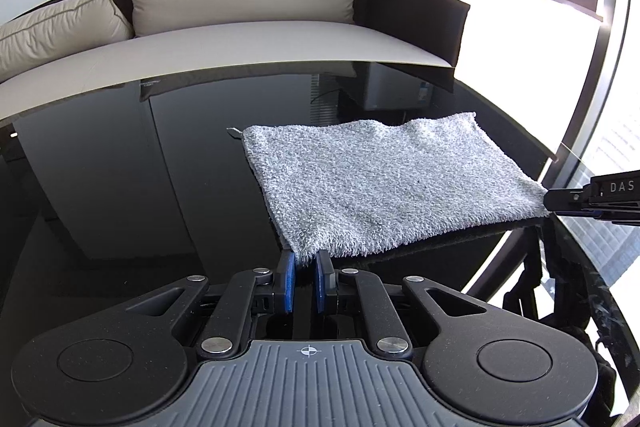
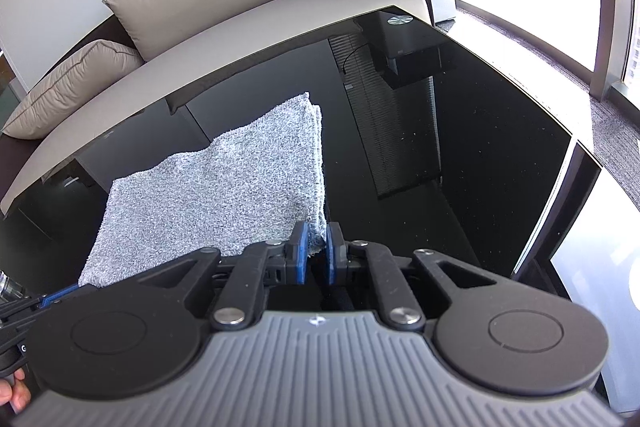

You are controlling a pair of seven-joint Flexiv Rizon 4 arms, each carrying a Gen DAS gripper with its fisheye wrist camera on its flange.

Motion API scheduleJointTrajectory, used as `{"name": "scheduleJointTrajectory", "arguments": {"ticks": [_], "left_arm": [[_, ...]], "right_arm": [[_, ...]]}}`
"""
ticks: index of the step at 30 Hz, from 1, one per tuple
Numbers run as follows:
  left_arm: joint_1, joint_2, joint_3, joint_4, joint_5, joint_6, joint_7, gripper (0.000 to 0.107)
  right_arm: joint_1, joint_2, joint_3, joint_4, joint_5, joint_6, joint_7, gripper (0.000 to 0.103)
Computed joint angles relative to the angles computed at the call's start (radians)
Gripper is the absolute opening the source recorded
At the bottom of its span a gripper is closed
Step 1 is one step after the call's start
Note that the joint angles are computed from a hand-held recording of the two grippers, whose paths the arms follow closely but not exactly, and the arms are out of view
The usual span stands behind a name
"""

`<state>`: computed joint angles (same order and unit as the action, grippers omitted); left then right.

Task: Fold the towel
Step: 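Close both grippers on the towel end, side by side, then lift the gripped towel end with both grippers and carry it over the towel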

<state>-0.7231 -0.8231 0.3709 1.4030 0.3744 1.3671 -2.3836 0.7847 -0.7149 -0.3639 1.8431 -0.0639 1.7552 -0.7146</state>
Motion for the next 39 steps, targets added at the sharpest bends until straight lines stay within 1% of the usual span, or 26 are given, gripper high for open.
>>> {"name": "scheduleJointTrajectory", "arguments": {"ticks": [1,3,7,8,11,13,16,17,18,21,24,29,31,35,39], "left_arm": [[-0.001,0.000,0.000,0.000,0.001,0.000,0.000,0.010],[0.002,-0.001,-0.004,-0.002,0.001,-0.001,0.003,0.010],[0.000,-0.004,-0.003,-0.002,0.001,0.002,0.000,0.010],[0.000,-0.005,-0.003,-0.003,0.000,0.001,0.000,0.010],[-0.006,-0.007,0.003,-0.006,0.003,-0.001,-0.003,0.010],[-0.009,-0.008,0.006,-0.006,0.006,-0.002,-0.006,0.010],[-0.012,-0.006,0.007,-0.003,0.010,0.000,-0.012,0.010],[-0.012,-0.006,0.007,-0.002,0.010,0.002,-0.013,0.010],[-0.010,-0.006,0.005,-0.001,0.009,0.003,-0.013,0.010],[-0.010,-0.005,0.005,0.001,0.009,0.007,-0.014,0.010],[-0.010,-0.005,0.005,0.003,0.007,0.012,-0.014,0.010],[-0.005,-0.003,0.000,0.010,-0.003,0.020,-0.009,0.010],[-0.004,-0.002,-0.001,0.011,-0.007,0.022,-0.004,0.010],[0.002,0.001,-0.007,0.020,-0.020,0.030,0.005,0.010],[0.008,0.005,-0.014,0.030,-0.035,0.036,0.018,0.010]], "right_arm": [[0.008,0.000,-0.008,0.001,0.008,-0.001,0.008,0.025],[0.011,-0.001,-0.010,0.003,0.021,0.007,0.020,0.027],[-0.019,-0.003,0.026,-0.017,0.027,-0.023,0.055,0.027],[-0.017,0.001,0.021,-0.002,0.028,-0.012,0.061,0.027],[-0.014,-0.003,0.019,-0.010,0.025,-0.020,0.085,0.027],[0.002,-0.004,0.000,-0.002,0.025,-0.016,0.098,0.027],[0.046,-0.013,-0.052,-0.003,0.013,-0.038,0.116,0.026],[0.059,-0.014,-0.065,-0.002,0.009,-0.044,0.123,0.024],[0.063,-0.016,-0.071,-0.002,0.007,-0.047,0.133,0.018],[0.048,-0.019,-0.054,-0.005,0.013,-0.043,0.169,0.007],[0.020,-0.015,-0.024,-0.003,0.016,-0.023,0.187,0.005],[0.060,-0.027,-0.073,0.007,0.067,0.034,0.205,0.004],[0.059,-0.033,-0.068,0.004,0.090,0.073,0.194,0.004],[0.058,-0.039,-0.058,-0.007,0.134,0.101,0.157,0.004],[0.035,-0.044,-0.021,-0.020,0.180,0.152,0.121,0.004]]}}
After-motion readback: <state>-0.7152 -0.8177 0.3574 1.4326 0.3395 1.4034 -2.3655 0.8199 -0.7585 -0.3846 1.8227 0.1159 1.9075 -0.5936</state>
